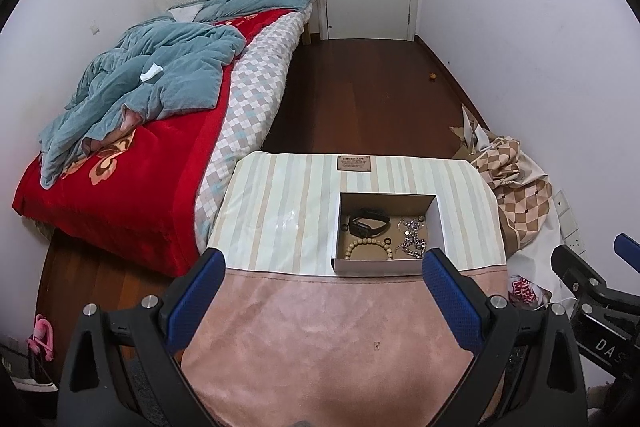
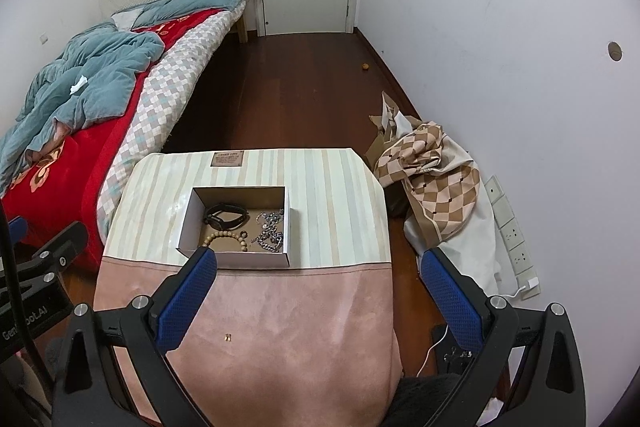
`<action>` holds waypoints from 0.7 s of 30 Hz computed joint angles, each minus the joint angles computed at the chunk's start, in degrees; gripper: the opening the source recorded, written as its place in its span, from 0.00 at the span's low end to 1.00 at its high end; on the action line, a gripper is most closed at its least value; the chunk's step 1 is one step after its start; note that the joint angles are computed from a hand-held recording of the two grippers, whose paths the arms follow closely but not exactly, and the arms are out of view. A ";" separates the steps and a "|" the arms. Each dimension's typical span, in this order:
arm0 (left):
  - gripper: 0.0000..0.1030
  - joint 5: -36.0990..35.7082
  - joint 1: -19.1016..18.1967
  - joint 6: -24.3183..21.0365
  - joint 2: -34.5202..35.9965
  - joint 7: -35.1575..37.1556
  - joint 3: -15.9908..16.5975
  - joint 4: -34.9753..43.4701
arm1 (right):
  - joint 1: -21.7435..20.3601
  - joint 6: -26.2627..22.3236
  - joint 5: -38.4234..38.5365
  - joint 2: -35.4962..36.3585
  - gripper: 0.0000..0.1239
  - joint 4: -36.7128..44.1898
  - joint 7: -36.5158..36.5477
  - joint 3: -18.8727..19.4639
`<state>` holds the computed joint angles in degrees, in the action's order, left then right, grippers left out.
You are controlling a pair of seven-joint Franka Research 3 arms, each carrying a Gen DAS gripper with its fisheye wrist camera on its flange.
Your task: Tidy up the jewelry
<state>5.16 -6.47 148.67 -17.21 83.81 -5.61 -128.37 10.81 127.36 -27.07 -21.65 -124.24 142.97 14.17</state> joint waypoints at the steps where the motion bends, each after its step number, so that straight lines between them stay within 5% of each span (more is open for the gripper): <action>1: 0.98 0.06 0.02 -0.05 -0.16 -0.09 -0.06 -0.15 | 0.04 -0.03 0.05 0.05 0.83 0.01 -0.15 -0.05; 21: 0.98 -0.17 -0.17 -0.02 -0.88 0.27 0.14 -1.10 | 0.50 -0.43 0.29 0.16 0.83 0.07 -0.38 0.04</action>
